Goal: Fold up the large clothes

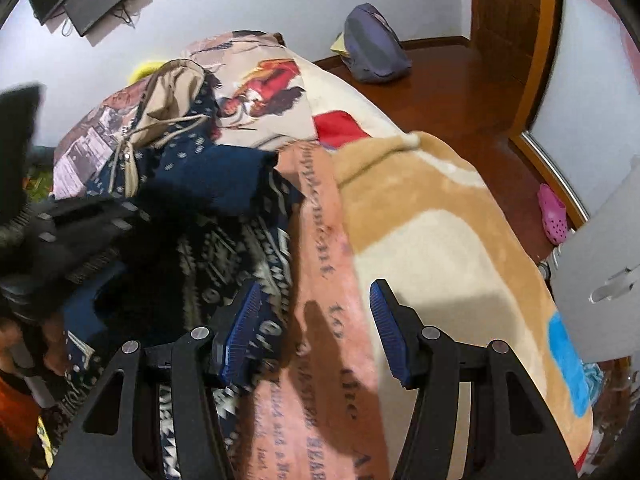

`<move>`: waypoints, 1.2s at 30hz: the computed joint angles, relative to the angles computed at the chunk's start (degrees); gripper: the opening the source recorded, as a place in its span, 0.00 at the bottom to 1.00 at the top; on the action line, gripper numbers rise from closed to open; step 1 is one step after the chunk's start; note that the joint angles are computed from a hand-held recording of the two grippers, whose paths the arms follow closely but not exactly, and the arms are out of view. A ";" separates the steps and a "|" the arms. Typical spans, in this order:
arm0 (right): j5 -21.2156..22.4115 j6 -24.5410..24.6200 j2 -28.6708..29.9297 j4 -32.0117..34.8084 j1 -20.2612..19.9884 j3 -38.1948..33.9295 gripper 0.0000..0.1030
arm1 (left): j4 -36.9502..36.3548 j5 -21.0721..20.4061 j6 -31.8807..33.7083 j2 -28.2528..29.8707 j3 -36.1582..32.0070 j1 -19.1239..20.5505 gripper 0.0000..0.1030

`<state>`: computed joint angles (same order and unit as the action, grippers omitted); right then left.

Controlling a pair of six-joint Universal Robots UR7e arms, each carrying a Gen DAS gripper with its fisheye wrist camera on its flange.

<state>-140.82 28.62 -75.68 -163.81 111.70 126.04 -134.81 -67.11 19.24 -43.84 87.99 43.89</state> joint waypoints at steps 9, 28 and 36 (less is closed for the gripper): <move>0.55 -2.81 6.60 -0.25 0.92 -4.88 0.52 | -2.30 -2.95 0.54 -8.62 -2.99 2.81 0.05; -0.51 -5.28 13.59 3.73 1.19 -8.16 0.55 | 8.78 1.48 -11.86 -16.12 -2.71 17.22 0.27; -1.75 -4.69 14.12 4.66 1.63 -8.50 0.58 | 8.41 -4.54 -17.02 -19.04 -2.35 21.02 0.29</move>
<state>-142.56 23.93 -61.56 -159.15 113.33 117.54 -126.40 -71.65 2.22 -62.88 85.64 64.91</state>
